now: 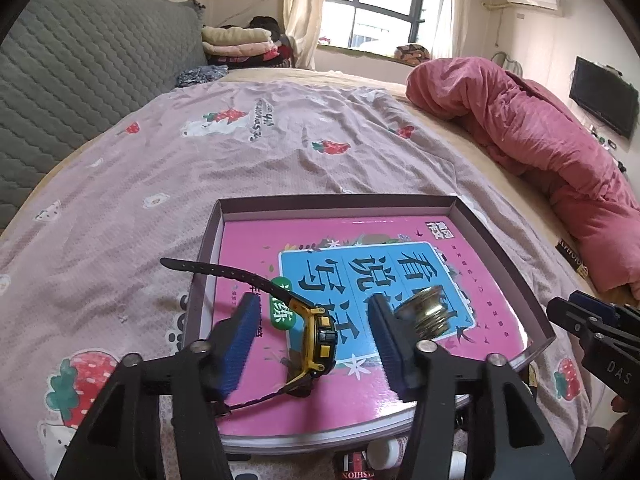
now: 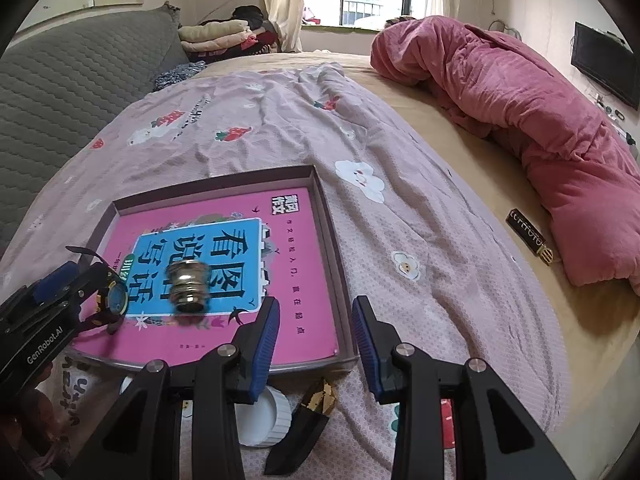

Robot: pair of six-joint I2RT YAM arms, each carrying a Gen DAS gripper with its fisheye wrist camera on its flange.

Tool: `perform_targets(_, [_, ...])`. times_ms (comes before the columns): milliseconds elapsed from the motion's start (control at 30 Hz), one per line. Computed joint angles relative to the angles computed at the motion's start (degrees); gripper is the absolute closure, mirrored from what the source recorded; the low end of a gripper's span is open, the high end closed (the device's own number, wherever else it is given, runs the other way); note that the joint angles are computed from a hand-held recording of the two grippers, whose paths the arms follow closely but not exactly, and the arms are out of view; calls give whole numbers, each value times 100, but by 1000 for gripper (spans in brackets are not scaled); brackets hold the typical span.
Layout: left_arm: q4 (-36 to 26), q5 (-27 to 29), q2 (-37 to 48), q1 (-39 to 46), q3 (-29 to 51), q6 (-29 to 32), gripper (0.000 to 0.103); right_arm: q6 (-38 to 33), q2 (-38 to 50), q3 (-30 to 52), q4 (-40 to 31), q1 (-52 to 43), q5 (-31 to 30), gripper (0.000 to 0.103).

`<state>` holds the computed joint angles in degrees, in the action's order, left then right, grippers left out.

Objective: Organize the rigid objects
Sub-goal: 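Open the left tool over the book while the right tool releases the brass fitting into the box, then withdraw both open tools from the box back toward the remaining items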

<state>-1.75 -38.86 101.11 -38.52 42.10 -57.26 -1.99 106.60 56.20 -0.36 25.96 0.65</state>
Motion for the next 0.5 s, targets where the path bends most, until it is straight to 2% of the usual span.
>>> perform_targets(200, [5,-92,-128,-29,-96,-4,44,-7,-111,-102,152,41,-79,65])
perform_targets(267, [15,-126,-130,-62,-94,6,44,0,-141,-127,178,45,-108,63])
perform_targets(333, [-9,-174,-96,-133,-48,-8,44,-2,-172,-159,211,31,-129,56])
perform_targets(500, [-227,-346,58,-380,181,-74,41,21,-234,-244,272,-26,-164,56])
